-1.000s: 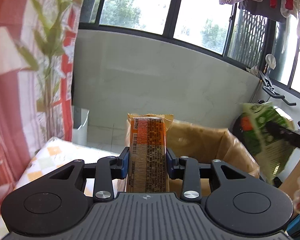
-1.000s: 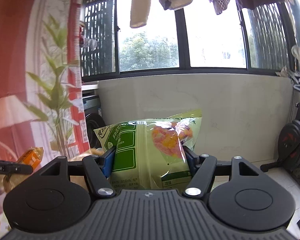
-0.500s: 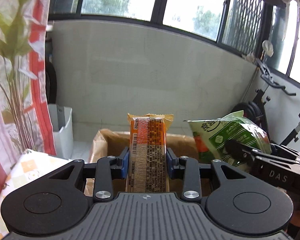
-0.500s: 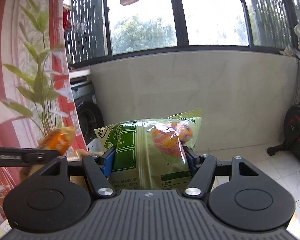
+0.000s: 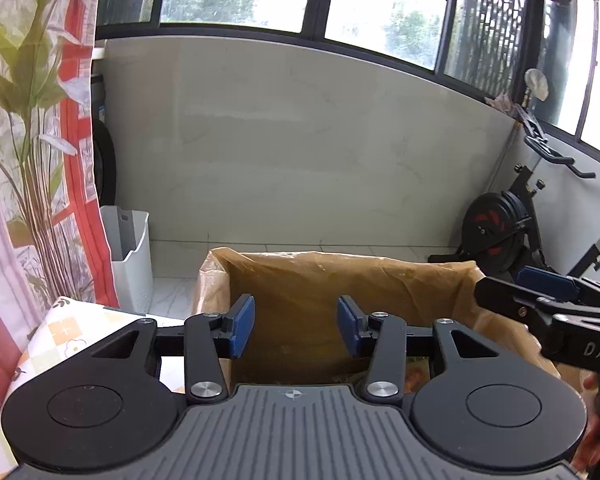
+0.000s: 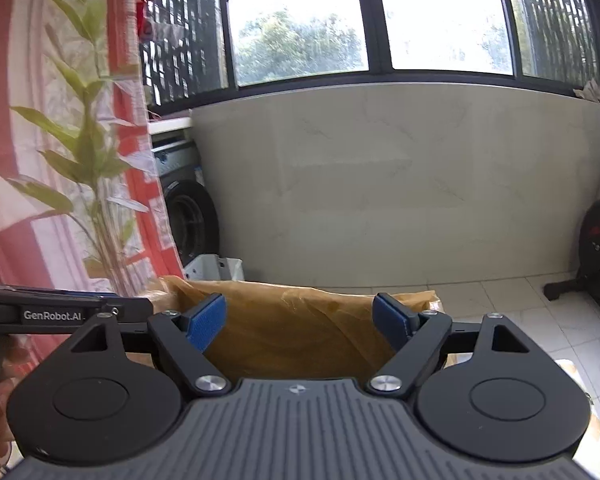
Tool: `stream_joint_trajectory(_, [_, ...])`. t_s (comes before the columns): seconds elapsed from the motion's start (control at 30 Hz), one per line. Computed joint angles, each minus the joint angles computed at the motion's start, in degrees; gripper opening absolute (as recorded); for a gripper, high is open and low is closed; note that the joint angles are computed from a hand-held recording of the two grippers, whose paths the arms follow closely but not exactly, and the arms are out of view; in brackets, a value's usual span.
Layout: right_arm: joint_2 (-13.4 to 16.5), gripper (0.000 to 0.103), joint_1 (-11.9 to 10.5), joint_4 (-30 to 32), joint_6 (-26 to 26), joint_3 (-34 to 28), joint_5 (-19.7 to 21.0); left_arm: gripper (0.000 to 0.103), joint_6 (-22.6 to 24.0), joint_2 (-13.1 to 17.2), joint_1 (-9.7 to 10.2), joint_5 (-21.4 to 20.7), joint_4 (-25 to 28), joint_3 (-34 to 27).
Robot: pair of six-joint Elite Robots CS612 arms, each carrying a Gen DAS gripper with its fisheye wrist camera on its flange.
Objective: Organize snacks
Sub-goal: 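Carry both held snacks over the box and open both tools to drop them, then grasp the gold snack pouch with the left tool while the right tool returns to the pile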
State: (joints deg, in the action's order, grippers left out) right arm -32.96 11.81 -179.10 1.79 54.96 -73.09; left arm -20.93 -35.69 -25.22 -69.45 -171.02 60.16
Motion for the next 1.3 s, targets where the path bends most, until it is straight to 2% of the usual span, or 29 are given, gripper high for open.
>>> stream_joint_trajectory(0.1, [-1.83,0.083,-0.71,-1.75,0.03,3.16,3.19,0.059,0.15,-2.29,0.01,0.32,-1.42,3.63])
stream_joint_trajectory(0.2, [-3.84,0.092,-1.62,-3.91,0.81,6.8,7.28,0.065,-1.17,-5.14,-0.39,1.66,-3.68,8.34])
stream_joint_trajectory(0.3, [-5.89,0.096,-2.24,-7.31,0.81,10.81,9.1,0.07,-1.59,-7.86,-0.86,3.76,-7.21,13.33])
stream_joint_trajectory(0.4, [-7.7,0.096,-2.67,-9.74,0.25,14.52,10.0,0.069,-2.17,-10.16,-1.8,7.88,-10.97,18.37])
stream_joint_trajectory(0.53, [-8.99,0.096,-3.29,-12.98,1.14,18.74,12.21,0.068,-6.27,-12.79,-2.26,7.2,-13.49,25.16])
stream_joint_trajectory(0.63, [-9.18,0.096,-3.56,-15.19,1.76,21.51,14.23,0.068,-7.38,-13.4,-3.25,8.6,-16.34,30.2])
stream_joint_trajectory(0.73, [-9.64,0.096,-3.24,-16.08,0.76,24.67,12.71,0.062,-8.37,-13.15,-4.22,11.19,-16.13,34.35])
stream_joint_trajectory(0.8, [-9.95,0.096,-2.64,-15.8,-0.05,26.55,10.18,0.054,-10.23,-13.22,-4.1,9.83,-13.65,36.47])
stream_joint_trajectory(0.87, [-10.11,0.096,-2.31,-14.87,1.69,28.06,9.51,0.053,-11.42,-13.54,-3.65,7.03,-11.22,38.24])
stream_joint_trajectory(0.97, [-10.63,0.096,-2.15,-11.16,2.68,29.93,10.31,0.053,-7.06,-14.01,-3.04,4.08,-9.41,40.21])
stream_joint_trajectory(1.07, [-11.12,0.096,-1.86,-9.11,0.78,31.58,8.61,0.054,-1.64,-14.5,-2.87,2.51,-9.82,41.95])
stream_joint_trajectory(1.17, [-11.44,0.096,-1.82,-6.85,1.15,32.19,7.3,0.058,0.75,-14.31,-2.1,-3.09,-9.81,42.14])
stream_joint_trajectory(1.2, [-11.46,0.096,-1.85,-6.44,1.58,32.24,7.1,0.063,1.43,-14.21,-1.93,-4.32,-9.6,42.1])
stream_joint_trajectory(1.3, [-11.59,0.096,-1.86,-6.07,2.31,32.31,6.16,0.067,2.27,-13.84,-1.76,-7.35,-9.71,42.16])
